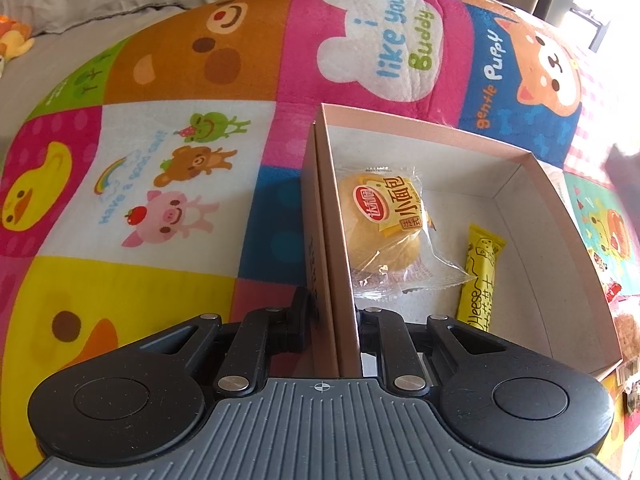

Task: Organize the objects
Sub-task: 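Lift the biscuit stick tray into the pink box and release it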

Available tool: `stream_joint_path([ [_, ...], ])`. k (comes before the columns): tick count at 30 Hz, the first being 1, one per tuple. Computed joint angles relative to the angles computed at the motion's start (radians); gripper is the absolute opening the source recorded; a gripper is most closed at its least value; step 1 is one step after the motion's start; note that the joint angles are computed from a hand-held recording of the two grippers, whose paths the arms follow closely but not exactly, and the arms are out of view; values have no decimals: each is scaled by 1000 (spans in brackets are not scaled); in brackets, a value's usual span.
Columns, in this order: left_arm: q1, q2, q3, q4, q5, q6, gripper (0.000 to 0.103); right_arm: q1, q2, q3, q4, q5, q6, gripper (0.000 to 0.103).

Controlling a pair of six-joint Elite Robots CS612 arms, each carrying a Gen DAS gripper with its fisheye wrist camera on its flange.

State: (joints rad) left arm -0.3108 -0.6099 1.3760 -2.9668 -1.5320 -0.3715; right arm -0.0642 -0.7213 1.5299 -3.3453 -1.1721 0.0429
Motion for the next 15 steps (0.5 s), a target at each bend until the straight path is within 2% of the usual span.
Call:
stream_joint_path([
  [1, 0, 0, 1, -3, -3, 0, 18, 9, 9, -4, -11, -51, -7, 44],
  [2, 1, 1, 2, -5, -6, 0, 18, 10, 11, 1, -15, -60, -18, 47],
  [3, 0, 1, 2, -8, -6, 1, 18, 4, 11, 11, -12, -39, -36, 48],
  [4, 0, 1, 1, -8, -3, 1, 18, 0, 9, 27, -15, -36, -56, 53],
  [5, -1, 1, 0, -7, -1, -3, 18, -2, 7, 46, -30, -59, -82, 56],
  [7, -1, 1, 0, -8, 0, -5, 18, -3, 1, 89, -76, -134, -148, 57],
  [9, -1, 2, 1, -12, -1, -6, 18, -9, -5, 131, -112, -199, -199, 64],
  [11, -1, 2, 2, -13, -1, -4, 18, -21, -13, 176, -138, -247, -218, 76],
  [15, -3, 1, 0, -6, 6, 6, 17, -32, -15, 237, -166, -369, -261, 79],
])
